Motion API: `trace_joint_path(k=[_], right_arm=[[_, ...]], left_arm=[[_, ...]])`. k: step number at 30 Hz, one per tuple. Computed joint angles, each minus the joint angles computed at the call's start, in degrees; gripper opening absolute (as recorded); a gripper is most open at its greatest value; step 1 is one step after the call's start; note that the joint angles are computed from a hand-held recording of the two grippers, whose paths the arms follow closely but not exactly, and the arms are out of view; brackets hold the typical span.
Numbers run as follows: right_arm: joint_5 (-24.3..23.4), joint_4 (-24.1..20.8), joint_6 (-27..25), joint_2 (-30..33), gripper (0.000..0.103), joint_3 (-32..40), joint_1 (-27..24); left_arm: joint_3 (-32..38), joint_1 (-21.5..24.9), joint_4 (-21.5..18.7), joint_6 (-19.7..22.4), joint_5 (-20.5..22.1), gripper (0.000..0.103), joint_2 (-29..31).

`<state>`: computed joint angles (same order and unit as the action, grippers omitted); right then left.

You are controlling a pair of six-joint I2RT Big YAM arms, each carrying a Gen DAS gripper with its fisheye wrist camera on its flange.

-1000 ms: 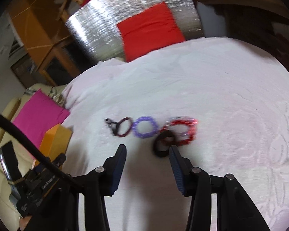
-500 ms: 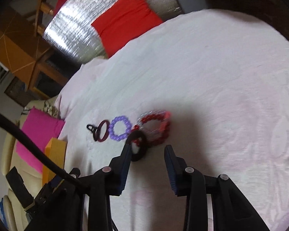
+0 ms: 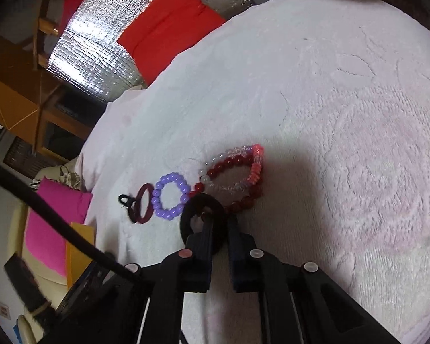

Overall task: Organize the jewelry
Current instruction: 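Grasp the black rubber ring with the right tool while the left grasps the black cord tie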

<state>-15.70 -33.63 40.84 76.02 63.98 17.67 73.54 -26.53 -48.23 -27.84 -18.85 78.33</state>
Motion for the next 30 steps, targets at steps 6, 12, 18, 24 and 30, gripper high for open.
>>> trace_joint_path(k=[6,12,18,24,30], right_arm=[[-4.9,0.87,-0.65,-3.98,0.01,-2.83,-1.17],[-5.84,-0.46,-3.16,-4.7,0.01,-3.72,-2.32],[-6.19,-2.15,-5.84,-4.29,0.01,-4.01,-3.79],[-5.38,-1.73,-7.96,-5.47,0.01,-4.4,-3.99],[-3.53,0.14,-9.23,-7.12,0.01,-4.27,-1.55]], left_arm=[[1.18,0.36,5.71,0.08,5.46,0.072,2.4],[3.96,-0.55,6.81,-1.76,5.32,0.073,5.59],[6.3,-0.12,6.23,-2.18,5.02,0.045,9.22],[4.99,0.69,6.79,-2.57,4.44,0.011,7.71],[2.3,0.72,8.38,-0.7,5.83,0.011,3.93]])
